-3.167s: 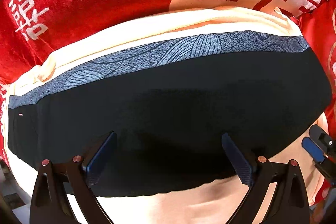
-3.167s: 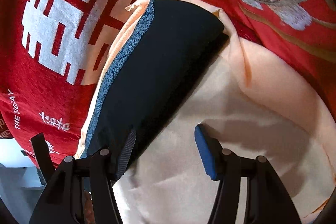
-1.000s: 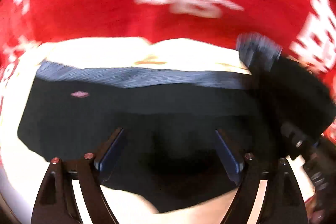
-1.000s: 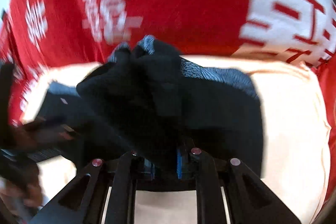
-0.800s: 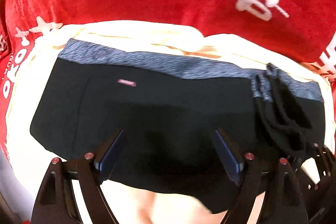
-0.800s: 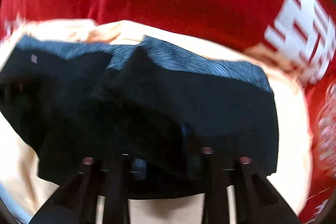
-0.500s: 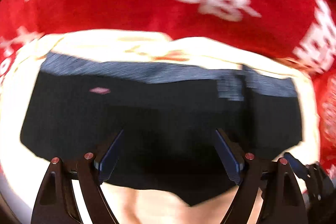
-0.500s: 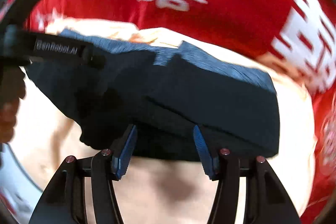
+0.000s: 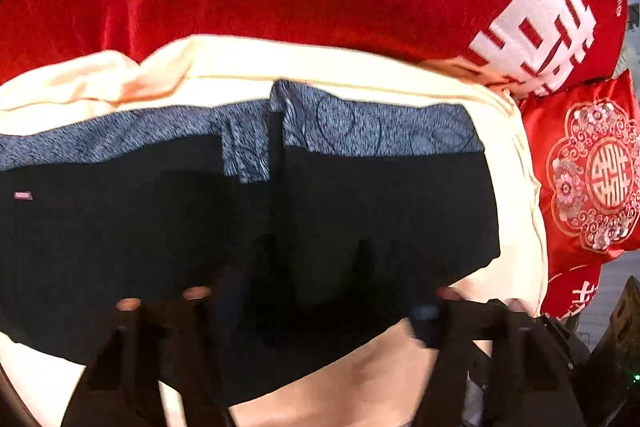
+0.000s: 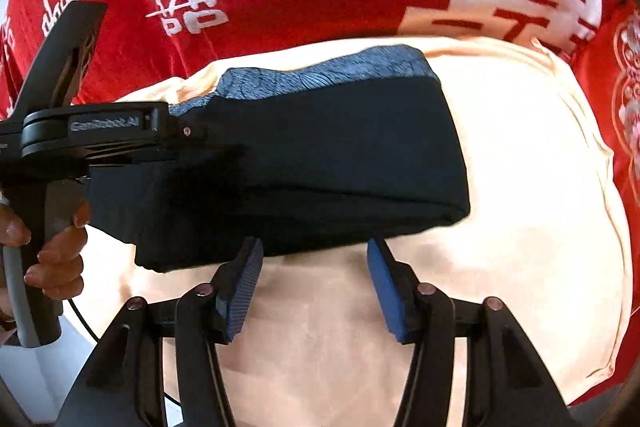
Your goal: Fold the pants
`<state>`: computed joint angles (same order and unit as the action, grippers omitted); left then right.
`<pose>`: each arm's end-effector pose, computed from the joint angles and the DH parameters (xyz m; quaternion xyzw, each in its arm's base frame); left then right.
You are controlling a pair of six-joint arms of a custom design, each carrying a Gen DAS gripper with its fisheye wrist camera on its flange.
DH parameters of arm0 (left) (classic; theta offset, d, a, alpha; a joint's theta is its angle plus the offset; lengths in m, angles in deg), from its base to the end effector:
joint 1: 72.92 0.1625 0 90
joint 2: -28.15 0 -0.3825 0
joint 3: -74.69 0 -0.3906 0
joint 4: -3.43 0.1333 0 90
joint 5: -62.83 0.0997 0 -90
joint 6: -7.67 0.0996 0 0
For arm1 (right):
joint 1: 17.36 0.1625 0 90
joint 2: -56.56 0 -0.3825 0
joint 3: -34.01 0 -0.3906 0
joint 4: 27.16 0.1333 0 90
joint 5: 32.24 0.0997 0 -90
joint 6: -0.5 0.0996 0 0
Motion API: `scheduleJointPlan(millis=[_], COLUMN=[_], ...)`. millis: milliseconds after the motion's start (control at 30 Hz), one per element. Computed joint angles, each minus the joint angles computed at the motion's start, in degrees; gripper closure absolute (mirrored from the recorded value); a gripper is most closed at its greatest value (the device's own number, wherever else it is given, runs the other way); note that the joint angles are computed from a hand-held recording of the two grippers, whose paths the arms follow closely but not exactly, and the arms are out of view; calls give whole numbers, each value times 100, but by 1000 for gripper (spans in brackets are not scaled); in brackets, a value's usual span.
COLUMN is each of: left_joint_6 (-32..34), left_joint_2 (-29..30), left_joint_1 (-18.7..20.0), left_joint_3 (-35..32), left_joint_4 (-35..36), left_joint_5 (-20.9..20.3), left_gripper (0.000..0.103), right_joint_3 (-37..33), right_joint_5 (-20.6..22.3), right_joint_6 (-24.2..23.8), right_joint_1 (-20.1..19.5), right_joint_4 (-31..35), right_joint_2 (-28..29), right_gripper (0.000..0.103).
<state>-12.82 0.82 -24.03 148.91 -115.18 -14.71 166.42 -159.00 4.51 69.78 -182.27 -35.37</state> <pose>-0.3245 -0.6073 -0.0707 0.1926 0.9625 0.0808 0.1729 0.0532 -0.4113 0.2602 -0.1227 -0.9215 0.2055 0.3060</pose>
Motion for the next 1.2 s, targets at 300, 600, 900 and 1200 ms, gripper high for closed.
scheduleJointPlan(millis=[300, 600, 900, 1200], left_joint_6=[143, 222, 220, 330], left_joint_2=[-97, -285, -299, -457], left_joint_1=[38, -9, 0, -40], left_joint_3=[-13, 354, 413, 592], left_joint_4=[328, 256, 180, 75], left_joint_5=[-440, -178, -153, 144], left_gripper=[96, 98, 98, 97], right_joint_3=[137, 33, -4, -215], right_joint_5=[203, 1228, 2709, 2566], right_joint_6=[262, 69, 1084, 1277], right_joint_1=[-177, -501, -1289, -1009], right_joint_4=[397, 356, -482, -642], right_joint_2=[-503, -499, 56, 470], right_gripper=[63, 55, 54, 95])
